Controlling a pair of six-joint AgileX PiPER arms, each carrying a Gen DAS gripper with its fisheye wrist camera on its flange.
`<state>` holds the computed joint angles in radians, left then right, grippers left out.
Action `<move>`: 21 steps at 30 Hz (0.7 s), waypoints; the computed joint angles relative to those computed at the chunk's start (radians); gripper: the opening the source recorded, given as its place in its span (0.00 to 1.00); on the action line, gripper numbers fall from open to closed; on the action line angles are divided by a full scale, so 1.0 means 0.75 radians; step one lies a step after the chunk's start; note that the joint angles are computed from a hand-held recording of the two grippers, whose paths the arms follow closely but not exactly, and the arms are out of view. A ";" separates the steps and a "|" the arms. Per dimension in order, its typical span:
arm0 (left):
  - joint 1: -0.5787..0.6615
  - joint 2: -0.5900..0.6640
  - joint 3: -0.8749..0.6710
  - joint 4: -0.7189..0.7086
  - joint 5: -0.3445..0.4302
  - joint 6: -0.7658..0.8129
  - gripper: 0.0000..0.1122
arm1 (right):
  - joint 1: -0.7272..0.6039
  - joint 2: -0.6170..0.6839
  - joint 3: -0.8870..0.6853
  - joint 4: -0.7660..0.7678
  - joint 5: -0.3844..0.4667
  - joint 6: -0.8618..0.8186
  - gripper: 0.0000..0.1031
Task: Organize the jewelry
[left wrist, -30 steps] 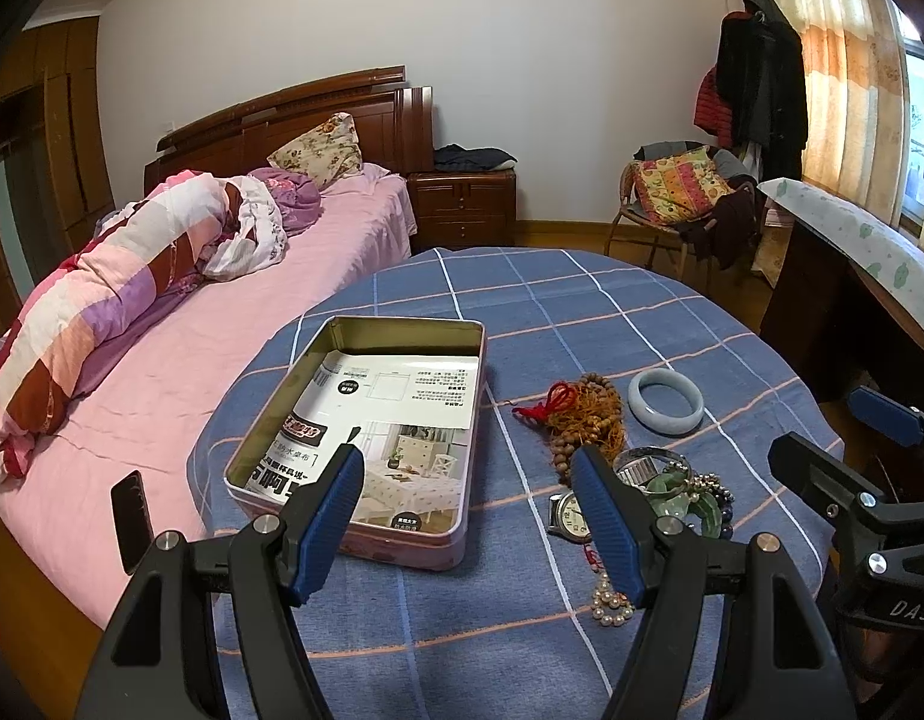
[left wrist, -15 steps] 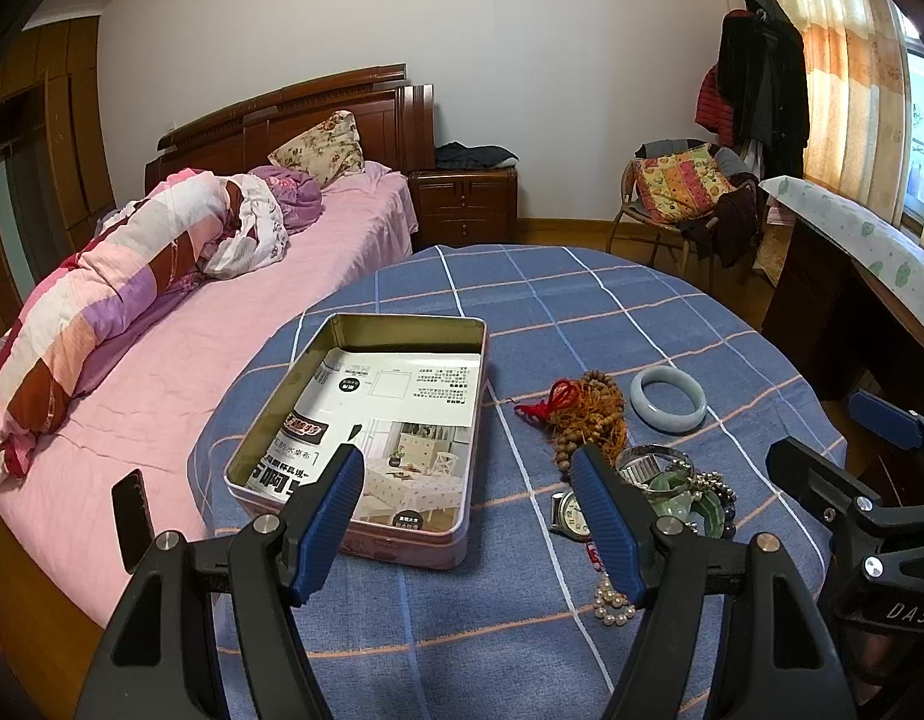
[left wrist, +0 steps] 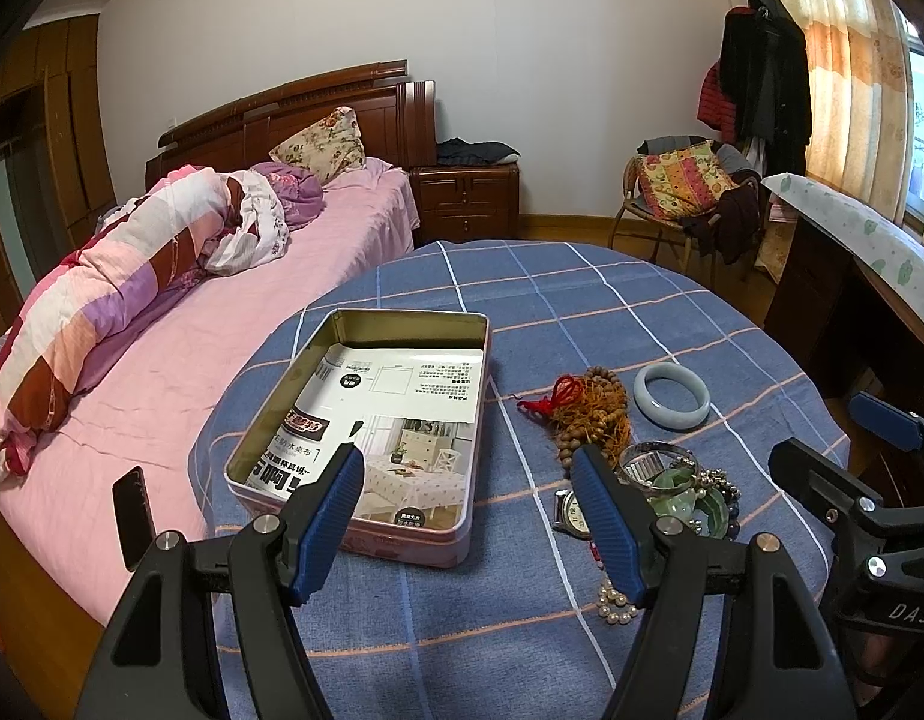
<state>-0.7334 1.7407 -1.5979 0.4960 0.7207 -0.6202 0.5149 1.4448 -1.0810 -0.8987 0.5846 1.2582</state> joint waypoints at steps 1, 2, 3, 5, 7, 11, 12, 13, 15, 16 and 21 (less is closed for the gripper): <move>0.002 -0.001 0.002 -0.001 -0.001 0.002 0.64 | 0.002 0.000 0.002 -0.004 0.000 0.005 1.00; 0.003 -0.002 0.003 -0.004 -0.003 0.004 0.64 | 0.005 0.001 0.006 -0.010 -0.001 0.013 1.00; 0.000 0.000 0.000 -0.001 0.000 0.001 0.64 | -0.001 0.000 0.001 0.000 -0.002 -0.001 1.00; 0.001 0.000 0.000 -0.002 0.000 0.001 0.64 | -0.003 0.000 -0.002 0.007 -0.001 -0.008 1.00; 0.000 0.000 -0.001 -0.001 0.001 0.001 0.64 | -0.004 0.000 0.001 0.008 -0.004 -0.008 1.00; 0.005 -0.006 0.018 -0.002 -0.007 0.002 0.64 | -0.005 0.002 0.003 0.006 -0.008 -0.005 1.00; 0.004 -0.004 0.013 -0.002 -0.005 0.002 0.64 | -0.007 0.002 -0.003 0.017 -0.005 -0.018 1.00; 0.005 -0.006 0.018 -0.002 -0.007 0.002 0.64 | -0.002 0.004 0.000 0.009 -0.006 -0.008 1.00; 0.006 -0.001 0.016 -0.004 -0.006 0.001 0.64 | 0.008 0.004 0.009 0.001 -0.005 0.008 1.00; 0.007 -0.003 0.020 -0.002 -0.008 0.000 0.64 | 0.015 0.004 0.013 -0.004 -0.002 0.019 1.00; 0.006 0.002 0.024 0.000 -0.010 -0.004 0.64 | 0.028 0.000 0.021 -0.009 0.006 0.032 1.00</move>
<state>-0.7286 1.7421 -1.5800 0.4963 0.7129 -0.6229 0.5356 1.4448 -1.0649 -0.9052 0.5888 1.2825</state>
